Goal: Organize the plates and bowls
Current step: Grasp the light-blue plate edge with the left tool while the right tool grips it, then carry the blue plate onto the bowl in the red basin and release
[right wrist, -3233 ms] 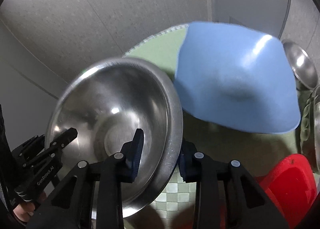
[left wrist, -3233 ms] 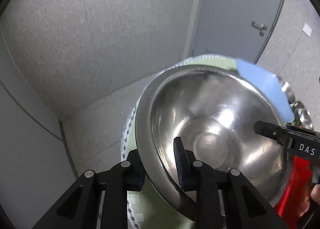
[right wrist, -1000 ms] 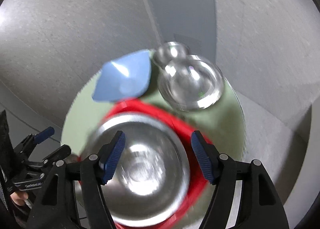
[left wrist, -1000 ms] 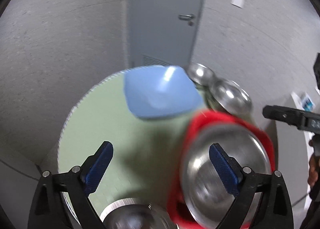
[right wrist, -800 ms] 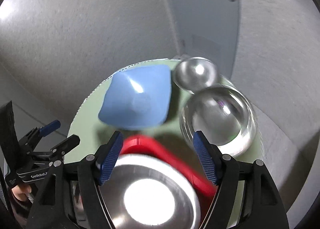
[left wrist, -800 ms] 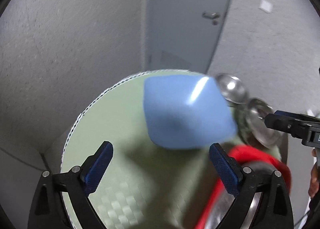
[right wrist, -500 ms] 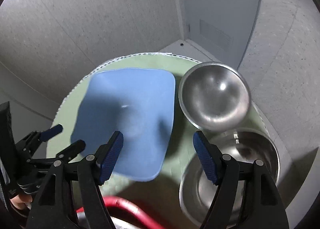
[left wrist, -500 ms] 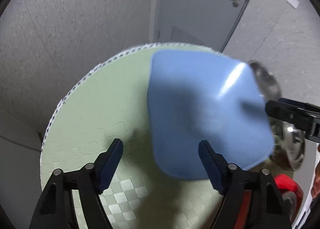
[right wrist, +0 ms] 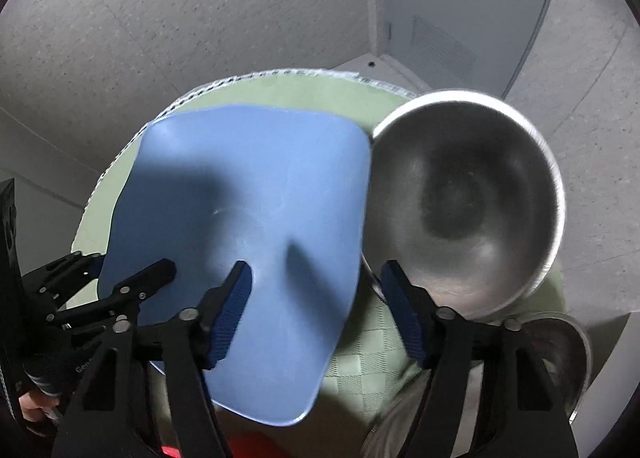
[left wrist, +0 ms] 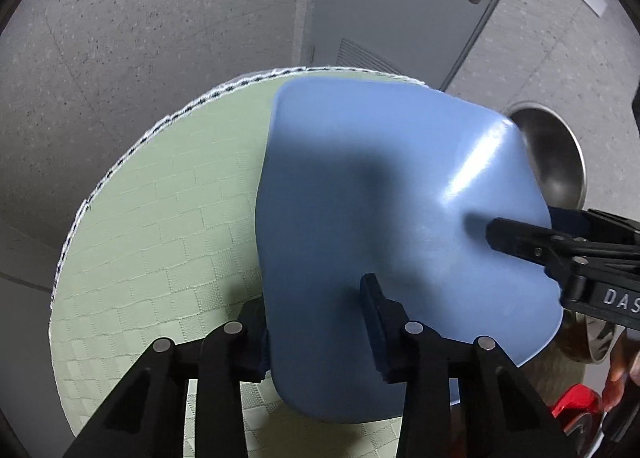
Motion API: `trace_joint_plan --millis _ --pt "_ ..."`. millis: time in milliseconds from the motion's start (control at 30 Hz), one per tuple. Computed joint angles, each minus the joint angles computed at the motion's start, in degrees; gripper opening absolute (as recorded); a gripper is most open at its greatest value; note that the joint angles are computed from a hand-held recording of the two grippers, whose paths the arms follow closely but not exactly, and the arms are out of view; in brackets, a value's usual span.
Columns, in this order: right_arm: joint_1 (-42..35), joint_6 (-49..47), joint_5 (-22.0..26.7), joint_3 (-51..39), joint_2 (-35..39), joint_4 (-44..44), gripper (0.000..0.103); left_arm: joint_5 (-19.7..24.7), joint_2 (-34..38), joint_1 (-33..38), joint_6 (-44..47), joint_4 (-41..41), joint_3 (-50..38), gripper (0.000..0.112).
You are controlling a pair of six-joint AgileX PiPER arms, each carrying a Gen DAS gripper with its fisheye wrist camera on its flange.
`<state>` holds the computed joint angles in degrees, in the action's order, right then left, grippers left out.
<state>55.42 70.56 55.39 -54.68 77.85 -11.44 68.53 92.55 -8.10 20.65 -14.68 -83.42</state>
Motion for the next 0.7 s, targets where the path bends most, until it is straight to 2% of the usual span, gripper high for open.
trace_joint_plan --millis 100,133,200,300,533,700 --pt "-0.6 -1.6 -1.3 -0.8 1.0 1.2 0.05 -0.3 -0.3 0.3 0.1 -0.2 0.4 0.032" --pt "-0.5 -1.2 -0.9 -1.2 1.6 0.6 0.049 -0.7 -0.5 0.1 -0.3 -0.1 0.9 0.032" --pt "0.4 0.2 -0.7 -1.5 1.7 -0.9 0.04 -1.3 -1.2 0.6 -0.1 -0.3 1.8 0.032" --pt "1.1 1.7 -1.2 -0.9 0.2 -1.5 0.033 -1.7 -3.0 1.7 0.8 -0.6 3.3 0.031" --pt "5.6 7.0 -0.4 -1.2 -2.4 -5.7 0.033 -1.5 -8.3 3.4 2.4 -1.4 5.7 0.03" --pt "9.2 11.0 2.3 -3.1 -4.0 -9.1 0.033 0.7 -13.7 5.7 3.7 -3.1 5.9 0.03"
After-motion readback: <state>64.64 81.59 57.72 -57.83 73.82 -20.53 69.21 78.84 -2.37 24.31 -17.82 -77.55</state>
